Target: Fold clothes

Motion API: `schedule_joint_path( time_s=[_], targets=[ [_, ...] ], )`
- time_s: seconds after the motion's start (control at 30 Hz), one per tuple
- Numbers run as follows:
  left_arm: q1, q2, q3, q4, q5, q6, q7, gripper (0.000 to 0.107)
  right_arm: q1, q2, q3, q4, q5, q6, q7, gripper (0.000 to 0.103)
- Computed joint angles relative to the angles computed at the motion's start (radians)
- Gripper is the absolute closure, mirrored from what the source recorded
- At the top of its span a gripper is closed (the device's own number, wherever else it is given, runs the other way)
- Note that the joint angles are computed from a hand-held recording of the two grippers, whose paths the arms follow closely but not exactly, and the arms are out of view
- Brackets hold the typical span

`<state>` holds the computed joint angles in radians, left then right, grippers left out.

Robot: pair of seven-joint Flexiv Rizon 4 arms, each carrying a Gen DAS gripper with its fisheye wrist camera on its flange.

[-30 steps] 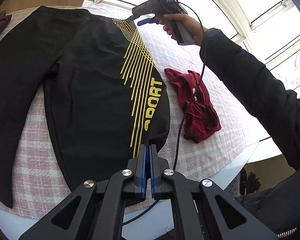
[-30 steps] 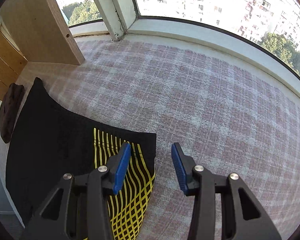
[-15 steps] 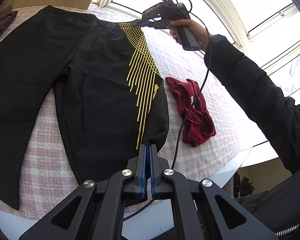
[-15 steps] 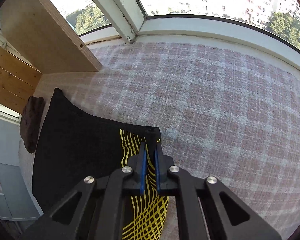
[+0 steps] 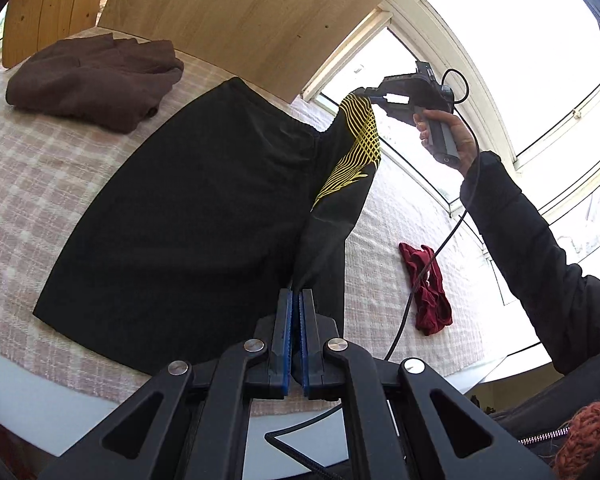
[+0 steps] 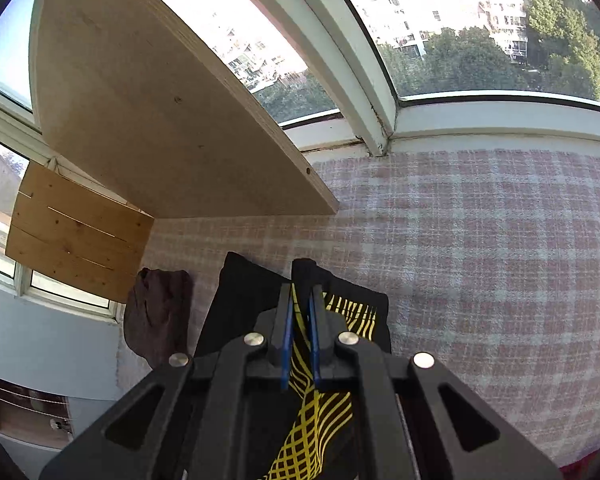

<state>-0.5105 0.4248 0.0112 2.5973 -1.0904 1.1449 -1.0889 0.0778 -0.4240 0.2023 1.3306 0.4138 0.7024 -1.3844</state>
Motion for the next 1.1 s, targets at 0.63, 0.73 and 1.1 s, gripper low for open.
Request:
schedule_joint_path(
  time_s=[0.63, 0.73, 1.1],
  targets=[
    [0.392, -0.103, 0.163, 0.017, 0.082, -0.461, 0.239, 0.104, 0.380, -0.494, -0.102, -0.619, -0.508, -0.368, 0.276, 0.085],
    [0.430, -0.112, 0.151, 0.008, 0.091, -0.502, 0.244, 0.105, 0.395, -0.475, -0.112, -0.617, -0.537, -0.374, 0.229, 0.083],
    [0.524, -0.093, 0.176, -0.050, 0.182, -0.599, 0.279, 0.104, 0.341, -0.070, 0.013, -0.034, -0.391, -0.053, 0.180, 0.066]
  ],
)
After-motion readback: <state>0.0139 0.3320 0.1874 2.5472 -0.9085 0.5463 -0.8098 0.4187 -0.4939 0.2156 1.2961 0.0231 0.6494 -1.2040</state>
